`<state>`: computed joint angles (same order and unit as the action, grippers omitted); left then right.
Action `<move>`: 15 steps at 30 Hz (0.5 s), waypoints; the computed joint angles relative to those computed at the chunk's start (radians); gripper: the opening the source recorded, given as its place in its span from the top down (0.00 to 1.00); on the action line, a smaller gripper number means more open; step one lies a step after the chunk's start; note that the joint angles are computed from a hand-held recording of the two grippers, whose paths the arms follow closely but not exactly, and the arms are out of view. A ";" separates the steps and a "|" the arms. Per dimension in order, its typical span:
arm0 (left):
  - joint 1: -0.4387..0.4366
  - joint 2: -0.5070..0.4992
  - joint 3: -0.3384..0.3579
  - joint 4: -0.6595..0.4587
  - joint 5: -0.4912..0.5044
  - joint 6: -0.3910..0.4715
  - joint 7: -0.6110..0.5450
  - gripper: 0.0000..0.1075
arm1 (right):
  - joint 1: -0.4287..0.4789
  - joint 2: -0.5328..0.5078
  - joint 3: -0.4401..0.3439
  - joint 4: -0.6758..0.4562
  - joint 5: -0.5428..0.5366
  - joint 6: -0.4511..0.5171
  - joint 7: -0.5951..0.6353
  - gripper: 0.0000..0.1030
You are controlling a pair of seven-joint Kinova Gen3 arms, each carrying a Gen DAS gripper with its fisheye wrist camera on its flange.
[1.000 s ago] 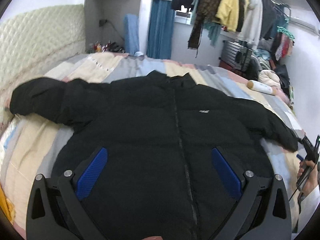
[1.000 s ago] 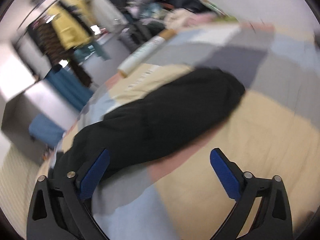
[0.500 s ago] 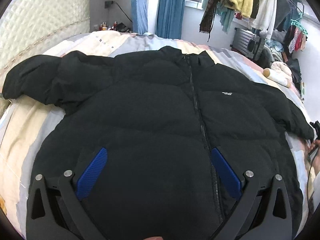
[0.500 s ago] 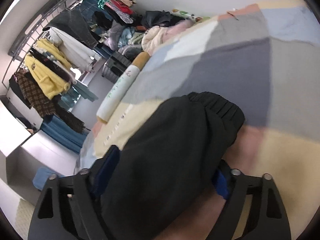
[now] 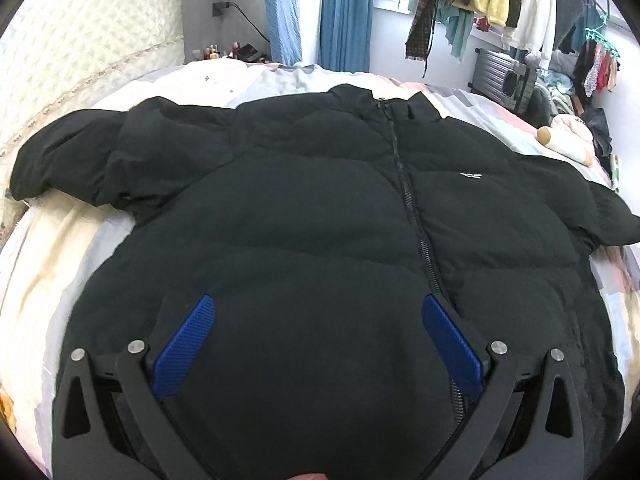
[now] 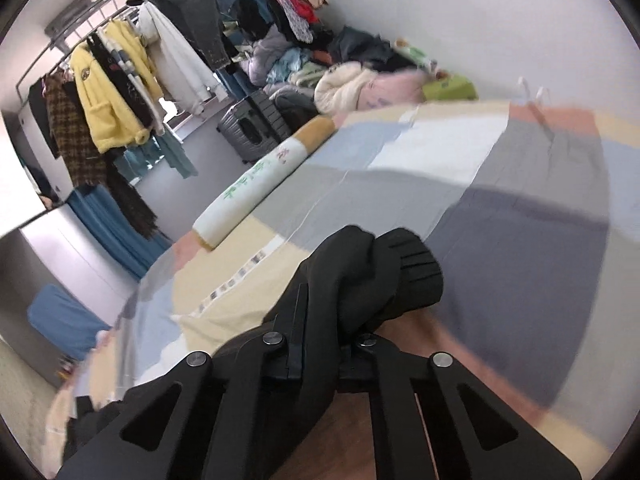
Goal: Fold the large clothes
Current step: 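Lift the sleeve with the right tool and lay it across the jacket body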
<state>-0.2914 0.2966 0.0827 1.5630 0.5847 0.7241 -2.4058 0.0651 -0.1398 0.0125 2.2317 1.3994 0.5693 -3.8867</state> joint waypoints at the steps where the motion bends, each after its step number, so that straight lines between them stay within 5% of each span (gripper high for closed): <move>1: 0.000 -0.001 -0.001 0.000 -0.002 -0.003 -0.002 0.04 | -0.003 -0.011 -0.005 -0.011 -0.031 0.023 0.032 0.99; 9: -0.038 -0.009 -0.008 -0.020 0.012 0.032 -0.042 0.04 | -0.050 -0.067 -0.117 -0.178 -0.207 0.276 0.288 1.00; 15: -0.075 -0.050 -0.017 0.003 0.076 0.057 -0.134 0.04 | -0.127 -0.058 -0.232 -0.376 -0.211 0.465 0.431 0.97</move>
